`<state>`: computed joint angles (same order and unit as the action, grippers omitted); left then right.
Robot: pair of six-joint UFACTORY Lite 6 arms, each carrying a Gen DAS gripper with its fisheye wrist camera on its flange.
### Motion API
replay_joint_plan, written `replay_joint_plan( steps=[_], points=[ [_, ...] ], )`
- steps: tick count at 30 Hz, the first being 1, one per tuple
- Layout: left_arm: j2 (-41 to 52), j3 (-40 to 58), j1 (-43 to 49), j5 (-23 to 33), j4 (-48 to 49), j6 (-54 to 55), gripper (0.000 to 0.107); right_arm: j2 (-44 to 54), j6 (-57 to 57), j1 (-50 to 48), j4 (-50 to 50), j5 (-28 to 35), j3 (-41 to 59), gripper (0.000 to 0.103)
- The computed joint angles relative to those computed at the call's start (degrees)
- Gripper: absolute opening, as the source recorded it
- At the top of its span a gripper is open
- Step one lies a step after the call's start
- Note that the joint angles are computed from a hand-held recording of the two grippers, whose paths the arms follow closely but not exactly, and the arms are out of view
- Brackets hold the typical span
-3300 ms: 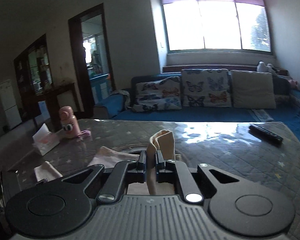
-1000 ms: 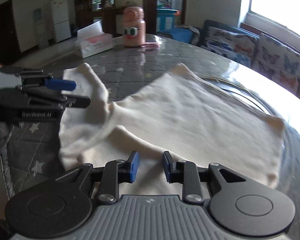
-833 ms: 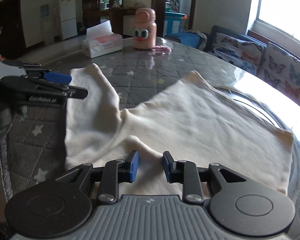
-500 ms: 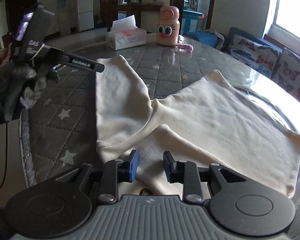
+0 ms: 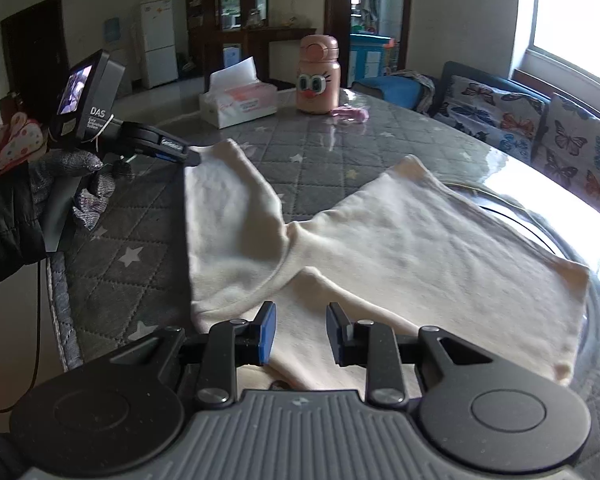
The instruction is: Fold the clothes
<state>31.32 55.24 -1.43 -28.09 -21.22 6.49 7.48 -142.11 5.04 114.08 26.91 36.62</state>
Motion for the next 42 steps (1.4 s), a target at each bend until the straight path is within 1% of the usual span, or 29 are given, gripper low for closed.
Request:
replay_joint_plan(
  steps=[4, 8, 13, 16, 20, 22, 26, 27, 28, 30, 33, 35, 37, 39, 41, 42],
  points=[
    [-3.83, -3.23, -1.95, -1.95, 2.17, -1.67, 0.004, -2.46, 3.07, -3.94, -2.79, 1.3, -1.58, 0.027],
    [-11.83, -8.24, -5.95, -2.82, 8.11, -6.92, 0.004, -4.38, 5.58, -8.65, -5.53, 2.22, -3.03, 0.027],
    [-19.76, -12.07, -14.81, -3.31, 12.35, -9.71, 0.004, -5.28, 6.56, -13.86, -7.33, 3.36, -4.25, 0.027],
    [-22.21, -12.42, -20.8, -3.08, 14.25, -10.14, 0.004, -6.27, 6.44, -17.99, -8.61, 4.75, -5.61, 0.027],
    [-20.94, -10.31, -28.82, -3.07, 16.3, -9.77, 0.004, -7.26, 7.28, -23.98, -11.25, 7.25, -6.83, 0.027],
    [-18.05, -7.87, -32.17, -2.83, 17.82, -10.27, 0.004, -7.19, 8.2, -26.48, -12.64, 8.2, -6.95, 0.027],
    [-10.07, -1.46, -38.26, -1.14, 15.37, -6.52, 0.005, -6.59, 10.33, -30.44, -15.66, 9.68, -6.89, 0.027],
    [-8.26, 0.05, -38.81, -0.32, 17.47, -8.04, 0.005, -6.39, 10.85, -31.49, -16.48, 10.09, -6.89, 0.027],
    [-7.03, 1.13, -39.53, 0.66, 18.71, -8.68, 0.009, -6.2, 11.21, -32.38, -17.15, 10.47, -6.96, 0.027],
    [-5.73, 1.72, -41.48, 1.4, 16.5, -5.77, 0.009, -5.77, 12.03, -34.25, -18.69, 11.27, -7.04, 0.027],
    [-6.44, -0.06, -41.46, 1.0, 17.82, -5.19, 0.011, -5.15, 13.21, -36.16, -20.76, 12.26, -6.82, 0.027],
    [-7.81, -2.13, -40.44, 0.28, 17.71, -4.52, 0.017, -4.72, 14.35, -37.17, -22.17, 13.0, -6.42, 0.027],
    [-9.33, -4.24, -38.53, -0.52, 16.72, -3.42, 0.03, -4.48, 15.94, -37.68, -23.29, 14.06, -5.92, 0.027],
    [-10.79, -6.45, -36.59, -1.39, 15.47, -2.14, 0.038, -3.74, 16.44, -36.97, -22.8, 14.39, -5.23, 0.027],
    [-11.79, -8.36, -34.54, -1.82, 13.83, -0.27, 0.039, -2.76, 15.65, -35.23, -20.77, 13.64, -4.67, 0.027],
    [-12.07, -9.27, -33.55, -2.1, 12.87, 0.83, 0.042, -2.01, 15.23, -34.21, -19.61, 13.07, -4.22, 0.027]
  ],
)
